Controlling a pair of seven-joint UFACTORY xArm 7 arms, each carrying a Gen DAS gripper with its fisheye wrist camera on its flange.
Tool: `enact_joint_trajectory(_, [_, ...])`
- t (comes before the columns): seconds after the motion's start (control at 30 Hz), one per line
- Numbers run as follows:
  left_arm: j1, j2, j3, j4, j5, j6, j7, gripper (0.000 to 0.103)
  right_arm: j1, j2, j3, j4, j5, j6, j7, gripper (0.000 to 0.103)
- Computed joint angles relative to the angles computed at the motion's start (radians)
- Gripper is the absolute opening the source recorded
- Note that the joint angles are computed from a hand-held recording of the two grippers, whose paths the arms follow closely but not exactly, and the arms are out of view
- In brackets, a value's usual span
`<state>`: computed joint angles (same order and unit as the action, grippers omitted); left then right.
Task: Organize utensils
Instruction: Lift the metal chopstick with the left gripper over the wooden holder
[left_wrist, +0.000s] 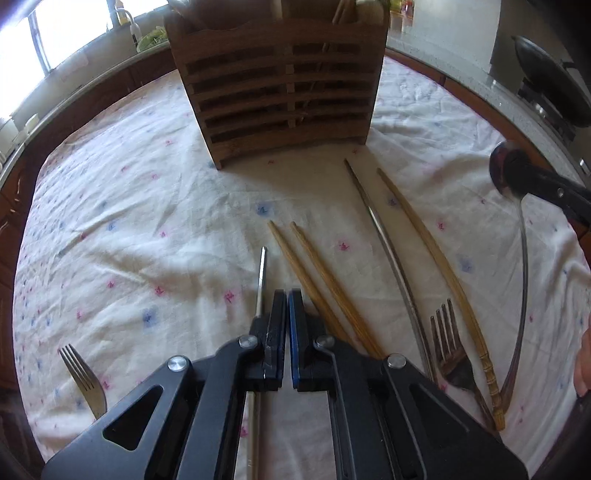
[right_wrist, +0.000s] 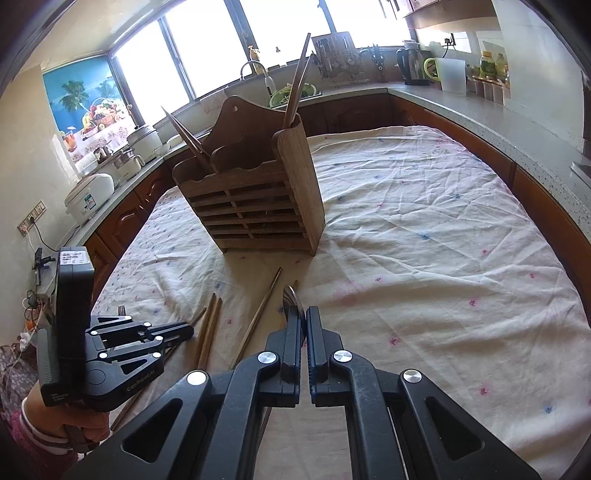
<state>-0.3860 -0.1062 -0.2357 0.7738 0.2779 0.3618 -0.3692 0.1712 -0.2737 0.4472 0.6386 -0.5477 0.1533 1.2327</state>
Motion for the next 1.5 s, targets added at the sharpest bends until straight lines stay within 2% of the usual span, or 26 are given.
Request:
enact_joint_trajectory(0.13, [-0.002, 0.014, 0.002, 0.014, 0.011, 0.001, 0.018, 0.001, 0.002, -0.018, -0.006, -0.017, 0.015, -0.009, 0.003, 0.003])
enact_joint_trajectory(0.23, [-0.005, -0.01, 0.012, -0.015, -0.033, -0.016, 0.028, 0.0, -0.003, -0.038, -0.002, -0.028, 0.028, -0.01, -0.003, 0.003])
enact_joint_trajectory(0.4, [-0.053, -0.132, 0.079, -0.128, -0.275, -0.106, 0.163, 0.0, -0.014, -0.079, 0.009, -0.045, 0.056, -0.014, -0.017, 0.003])
enact_joint_trajectory(0.5, [-0.106, -0.186, 0.134, -0.156, -0.408, -0.106, 0.275, 0.0, -0.026, -0.096, 0.023, -0.044, 0.068, -0.011, -0.028, 0.003])
enact_joint_trajectory(0.53, [-0.097, -0.187, 0.127, -0.15, -0.412, -0.092, 0.285, 0.0, -0.028, -0.097, 0.026, -0.044, 0.074, -0.015, -0.03, 0.003])
enact_joint_trajectory(0.6, [-0.018, -0.167, 0.054, -0.121, -0.323, -0.052, 0.215, 0.001, -0.04, -0.1, 0.043, -0.039, 0.078, -0.011, -0.03, 0.003])
enact_joint_trajectory(0.63, [0.005, -0.149, 0.032, -0.105, -0.287, -0.031, 0.187, 0.008, -0.042, -0.101, 0.047, -0.038, 0.081, -0.012, -0.029, 0.003])
enact_joint_trajectory(0.67, [0.018, -0.132, 0.017, -0.092, -0.258, -0.021, 0.167, 0.02, -0.039, -0.102, 0.047, -0.038, 0.086, -0.012, -0.032, 0.003])
enact_joint_trajectory(0.7, [0.022, -0.116, 0.012, -0.086, -0.239, -0.021, 0.158, 0.024, -0.037, -0.103, 0.049, -0.038, 0.09, -0.01, -0.036, 0.003])
enact_joint_trajectory(0.8, [0.047, -0.061, -0.013, -0.053, -0.142, 0.007, 0.095, 0.026, -0.028, -0.11, 0.048, -0.041, 0.103, 0.0, -0.044, 0.003])
enact_joint_trajectory(0.9, [0.045, -0.034, -0.008, -0.042, -0.088, -0.019, 0.061, 0.026, -0.027, -0.123, 0.044, -0.051, 0.113, 0.004, -0.047, 0.003])
enact_joint_trajectory(1.0, [0.027, -0.006, 0.015, -0.023, -0.117, -0.034, 0.103, 0.021, -0.033, -0.129, 0.043, -0.06, 0.122, 0.003, -0.047, 0.003])
enact_joint_trajectory(1.03, [0.024, 0.005, 0.02, -0.015, -0.118, -0.043, 0.117, 0.015, -0.036, -0.13, 0.043, -0.063, 0.125, -0.003, -0.046, 0.003])
enact_joint_trajectory(1.07, [0.021, 0.009, 0.023, -0.011, -0.124, -0.044, 0.127, 0.004, -0.037, -0.129, 0.043, -0.065, 0.128, -0.008, -0.046, 0.003])
enact_joint_trajectory(1.23, [0.011, -0.029, 0.032, -0.044, -0.166, -0.064, 0.131, 0.004, -0.042, -0.128, 0.048, -0.06, 0.135, -0.012, -0.059, 0.003])
enact_joint_trajectory(1.43, [-0.071, -0.221, 0.117, -0.172, -0.397, -0.146, 0.258, 0.004, -0.057, -0.154, 0.064, -0.05, 0.134, -0.011, -0.064, 0.003])
enact_joint_trajectory(1.5, [-0.092, -0.29, 0.142, -0.203, -0.445, -0.17, 0.281, 0.004, -0.066, -0.16, 0.073, -0.04, 0.131, -0.008, -0.066, 0.003])
